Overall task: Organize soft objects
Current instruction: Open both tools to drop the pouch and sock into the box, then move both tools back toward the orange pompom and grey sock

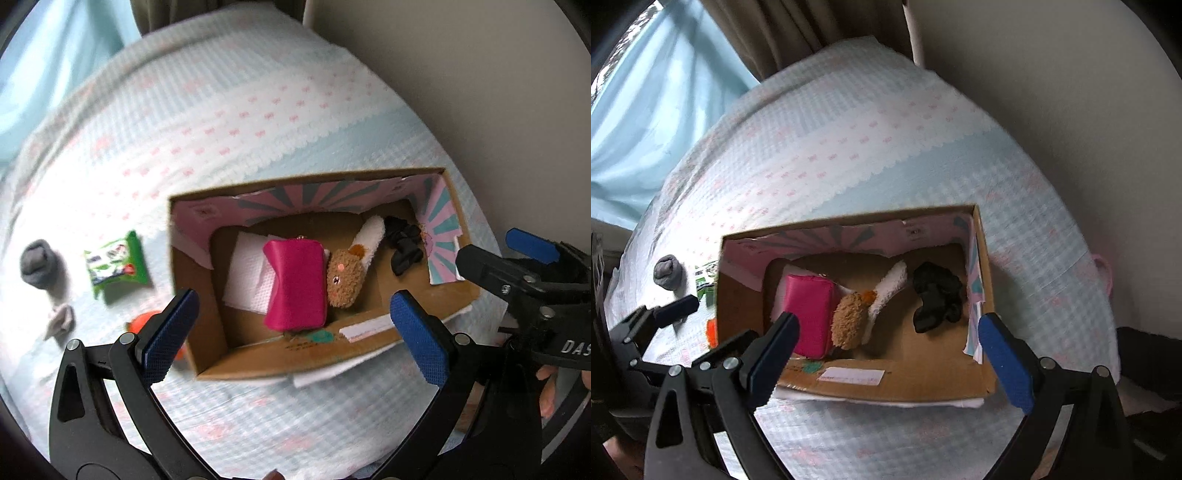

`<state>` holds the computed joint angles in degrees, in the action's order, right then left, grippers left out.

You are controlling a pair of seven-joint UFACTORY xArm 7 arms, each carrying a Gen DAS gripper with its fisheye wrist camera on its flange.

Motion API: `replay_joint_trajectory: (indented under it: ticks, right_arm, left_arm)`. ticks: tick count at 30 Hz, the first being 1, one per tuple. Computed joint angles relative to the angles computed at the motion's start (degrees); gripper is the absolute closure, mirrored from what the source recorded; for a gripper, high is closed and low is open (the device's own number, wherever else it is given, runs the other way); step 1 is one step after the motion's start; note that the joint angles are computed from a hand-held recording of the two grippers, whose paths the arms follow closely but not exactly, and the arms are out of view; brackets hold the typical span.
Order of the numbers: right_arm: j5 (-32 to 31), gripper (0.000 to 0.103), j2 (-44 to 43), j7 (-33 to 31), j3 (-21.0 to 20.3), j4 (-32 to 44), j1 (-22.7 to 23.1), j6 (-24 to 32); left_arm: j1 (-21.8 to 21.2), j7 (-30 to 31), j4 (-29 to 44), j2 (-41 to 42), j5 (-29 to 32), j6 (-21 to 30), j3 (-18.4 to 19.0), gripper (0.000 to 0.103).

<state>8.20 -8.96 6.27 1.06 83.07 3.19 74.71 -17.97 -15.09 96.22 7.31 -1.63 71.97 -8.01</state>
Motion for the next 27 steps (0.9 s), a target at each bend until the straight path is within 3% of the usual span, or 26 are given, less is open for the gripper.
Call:
replay_joint_trajectory:
  ticks: [11,19,27]
  right_arm:
    - [-4.36,0.007,-8.11,3.98,3.54,6.42,2.54,0.65]
    - [-8.40,0.007,-11.50,10.35,9.38,9.50,6.25,-0.71]
    - [-12.06,0.007,-12.03,18.49,15.88,11.18,10.08,-3.09]
  left_arm:
    - [2.49,0.82,-4.15,-15.63,2.04,0.51,0.60,0.000]
    - [7.27,3.50,-7.49,-26.42,2.95,0.99,2.14,0.000]
    - [12.28,10.37,-13.08,-37.10,0.84,1.26,7.55,0.000]
